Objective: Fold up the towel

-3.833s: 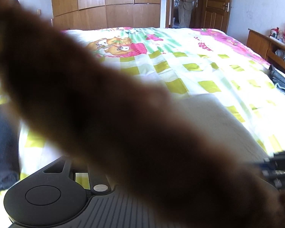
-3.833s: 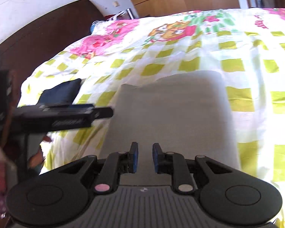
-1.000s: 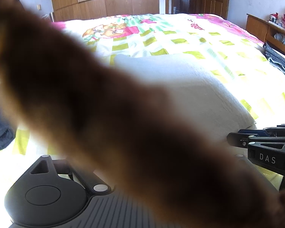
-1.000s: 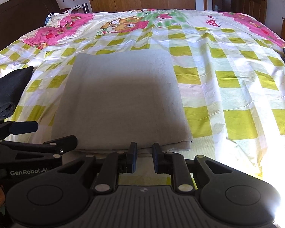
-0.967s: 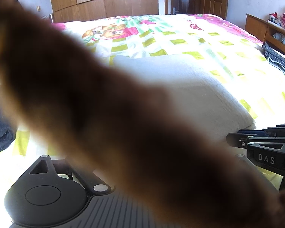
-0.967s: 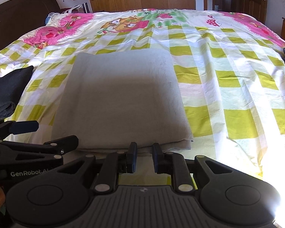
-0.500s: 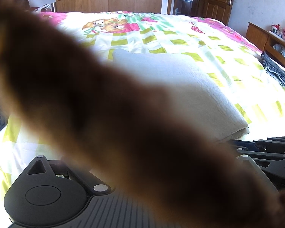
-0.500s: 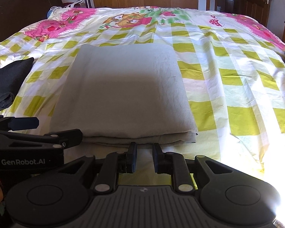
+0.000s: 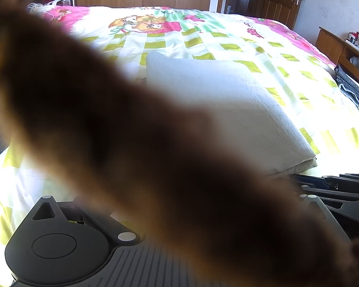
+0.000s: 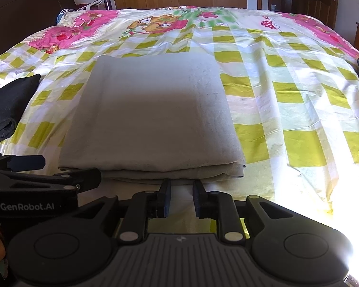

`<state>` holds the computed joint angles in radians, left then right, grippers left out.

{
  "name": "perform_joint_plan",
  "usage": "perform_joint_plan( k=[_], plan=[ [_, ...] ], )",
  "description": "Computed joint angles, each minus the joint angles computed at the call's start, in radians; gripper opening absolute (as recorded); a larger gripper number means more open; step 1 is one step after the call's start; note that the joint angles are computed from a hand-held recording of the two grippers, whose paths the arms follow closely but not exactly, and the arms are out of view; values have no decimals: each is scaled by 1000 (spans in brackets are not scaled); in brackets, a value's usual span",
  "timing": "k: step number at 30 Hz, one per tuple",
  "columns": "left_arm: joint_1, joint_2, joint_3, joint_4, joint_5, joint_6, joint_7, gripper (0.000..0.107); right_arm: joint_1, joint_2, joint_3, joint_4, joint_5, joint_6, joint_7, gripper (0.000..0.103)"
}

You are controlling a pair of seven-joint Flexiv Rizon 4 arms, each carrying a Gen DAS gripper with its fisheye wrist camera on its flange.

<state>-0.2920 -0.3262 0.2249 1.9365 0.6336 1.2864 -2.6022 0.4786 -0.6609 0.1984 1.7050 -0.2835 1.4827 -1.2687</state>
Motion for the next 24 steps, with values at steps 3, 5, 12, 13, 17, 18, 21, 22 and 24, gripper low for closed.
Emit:
perform_joint_plan(
  k=[3,5,12,13,17,18,21,22,24],
  plan=[
    [-5,2,5,-1,8,-3,-15,101,7,4,-11,6,1,5,10,37],
    [-1,2,0,-1,3,-10,-11,101,4,4,-9,7,3,5,12,37],
    [-5,2,2,-6,22,-12,-18,101,-14,11,11,16,16,7,15,37],
    [-2,2,-1,-4,20,-9,-17,101,-19,12,18,18,20,7,13,37],
    [1,1,-4,-4,15,-7,-11,101,-15,12,12,16,21,6,19,38],
    [-4,-1,0,-8,24,-9,-17,101,-12,13,9,17,21,7,20,38],
    [-8,-6,-3,-18,29,-29,-11,101,-41,13,50,15,32,4,0,38],
    [-9,-7,-4,-19,32,-32,-10,101,-50,13,63,15,38,0,-7,38],
    [-11,-8,-5,-24,38,-39,-8,101,-53,18,70,22,46,3,-16,39]
  ],
)
